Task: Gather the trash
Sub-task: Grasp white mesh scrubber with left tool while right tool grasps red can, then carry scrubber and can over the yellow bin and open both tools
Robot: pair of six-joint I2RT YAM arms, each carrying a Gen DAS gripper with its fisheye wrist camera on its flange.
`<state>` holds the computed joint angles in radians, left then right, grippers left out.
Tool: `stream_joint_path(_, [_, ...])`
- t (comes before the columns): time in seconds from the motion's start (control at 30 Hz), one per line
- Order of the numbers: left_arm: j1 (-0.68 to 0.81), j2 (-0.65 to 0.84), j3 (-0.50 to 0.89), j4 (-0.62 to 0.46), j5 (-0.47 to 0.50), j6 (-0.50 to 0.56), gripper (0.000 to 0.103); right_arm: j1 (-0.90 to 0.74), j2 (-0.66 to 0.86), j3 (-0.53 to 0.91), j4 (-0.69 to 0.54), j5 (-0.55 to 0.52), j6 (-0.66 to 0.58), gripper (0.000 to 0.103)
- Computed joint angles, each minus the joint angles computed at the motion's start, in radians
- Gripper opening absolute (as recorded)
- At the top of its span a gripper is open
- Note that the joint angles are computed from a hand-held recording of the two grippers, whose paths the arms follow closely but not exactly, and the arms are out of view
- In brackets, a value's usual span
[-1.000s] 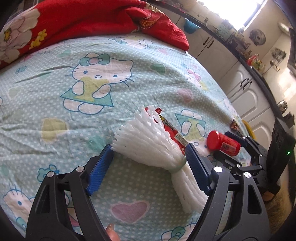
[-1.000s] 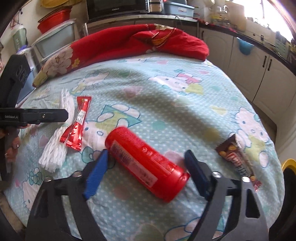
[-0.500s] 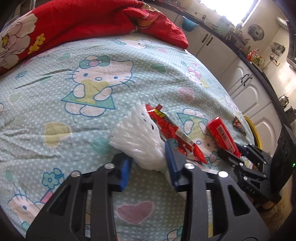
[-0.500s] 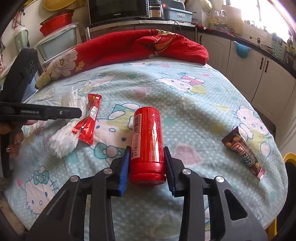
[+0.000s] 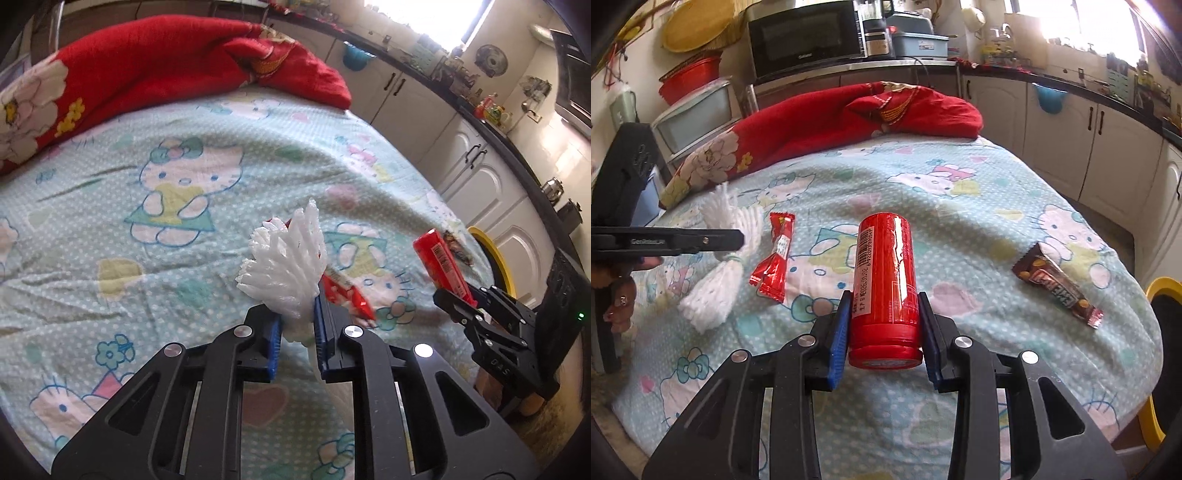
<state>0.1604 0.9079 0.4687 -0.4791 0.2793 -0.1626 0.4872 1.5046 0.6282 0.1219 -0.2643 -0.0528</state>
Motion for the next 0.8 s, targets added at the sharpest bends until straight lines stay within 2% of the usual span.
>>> stream_joint_path(0.23, [-0.146,0.006,0.059,0.015,-0.069,-0.053,0.01,-0.067,-0.079,-0.034,-0.019,-0.002,0.018,0.033])
stream_joint_path(0.5, [-0.351,0.166,0.145,0.125,-0.159,-0.119,0.01,-0.2,-0.151,-0.054,-0.054,-0.019,0.015,0.033])
stream_joint_path(0.8, [-0.523,0.369,0.271,0.218,-0.217,-0.168,0.01,-0.369,-0.192,-0.063,-0.081,-0.054,-0.001,0.033])
